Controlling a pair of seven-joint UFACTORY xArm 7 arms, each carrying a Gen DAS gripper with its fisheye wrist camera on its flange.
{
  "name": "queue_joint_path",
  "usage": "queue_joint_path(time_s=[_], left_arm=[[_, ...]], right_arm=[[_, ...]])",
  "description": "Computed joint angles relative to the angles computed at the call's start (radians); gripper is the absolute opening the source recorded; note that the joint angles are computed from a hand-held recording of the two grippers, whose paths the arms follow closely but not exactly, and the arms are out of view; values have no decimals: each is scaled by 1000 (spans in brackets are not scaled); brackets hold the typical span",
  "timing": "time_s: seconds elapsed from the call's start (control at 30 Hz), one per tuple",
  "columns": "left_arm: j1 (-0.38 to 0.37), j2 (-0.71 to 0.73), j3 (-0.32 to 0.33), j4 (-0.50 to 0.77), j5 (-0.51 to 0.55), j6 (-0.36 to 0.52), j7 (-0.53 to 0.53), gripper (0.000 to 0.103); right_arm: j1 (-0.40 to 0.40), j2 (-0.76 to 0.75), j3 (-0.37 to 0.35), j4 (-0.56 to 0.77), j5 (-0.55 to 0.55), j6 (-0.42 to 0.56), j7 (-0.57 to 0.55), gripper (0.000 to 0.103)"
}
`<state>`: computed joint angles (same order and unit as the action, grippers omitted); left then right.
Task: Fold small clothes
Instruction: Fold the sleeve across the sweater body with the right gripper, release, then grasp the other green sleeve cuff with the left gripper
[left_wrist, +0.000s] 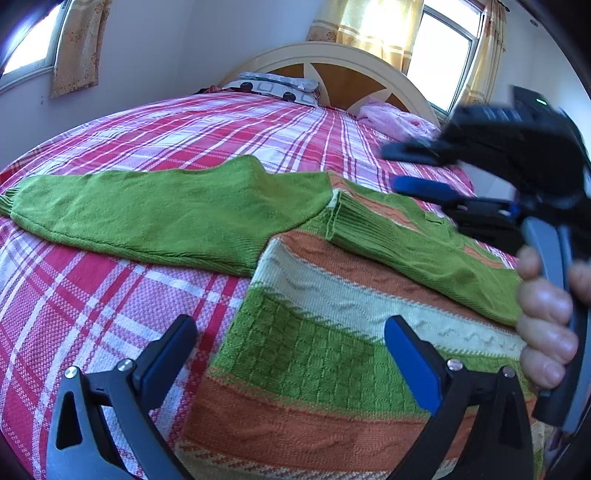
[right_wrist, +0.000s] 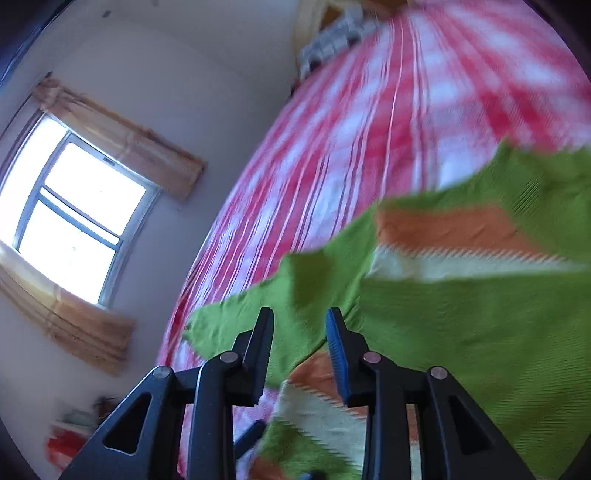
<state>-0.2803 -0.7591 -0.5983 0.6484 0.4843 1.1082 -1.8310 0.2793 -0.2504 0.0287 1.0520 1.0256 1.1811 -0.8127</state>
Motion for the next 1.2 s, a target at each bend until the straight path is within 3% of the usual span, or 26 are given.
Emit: queue_joint_path(time_s=[0.07, 0.1, 0.17, 0.23, 0.37, 0.5, 0.57, 0.67, 0.77, 0.83, 0.9, 0.93, 1.07, 1.2], left_arm=[[0, 1, 0, 1, 0, 2, 1, 103], [-1, 1, 1, 1, 0, 4, 2, 103], [-2, 1, 1, 1, 1, 2, 0, 103], [-1, 2, 0, 1, 2, 0, -3, 103], [3, 23, -2, 16, 3, 13, 5, 103], [-1, 42, 2, 29, 5, 29, 11, 103], [-6, 45, 5, 30, 5, 33, 10, 103], [-9, 55, 9, 38, 5, 40, 11, 103], [-23, 54, 24, 39, -4, 44, 23, 103], [-43, 32, 45, 34, -28, 49, 41, 103], [-54, -23, 44, 31, -62, 107, 36, 103], [-60, -64, 42, 24, -74, 143, 35, 103], [-66, -295, 53, -6, -108, 381, 89, 103], [-40, -584, 135, -81, -95, 594, 149, 102]], right_arm=[[-6, -43, 15, -43, -56, -75, -35, 28], [-1, -52, 20, -57, -86, -91, -45, 19], [18, -70, 50, -96, -168, -133, -50, 16], [34, -55, 38, -103, -200, -96, -38, 16], [66, -71, 49, -156, -201, -131, -52, 16], [44, -101, -32, -127, -131, -19, -40, 16], [15, -144, -55, -140, -113, -23, -35, 16], [-43, -269, -67, -211, -187, -98, -11, 16], [-86, -405, -54, -331, -292, -261, -20, 17], [-93, -459, -85, -396, -305, -315, -12, 25], [-69, -484, -142, -436, -282, -325, -11, 52], [-57, -498, -168, -456, -268, -335, -14, 57], [-29, -484, -212, -476, -243, -339, 21, 60], [-29, -488, -220, -481, -252, -331, 34, 60]])
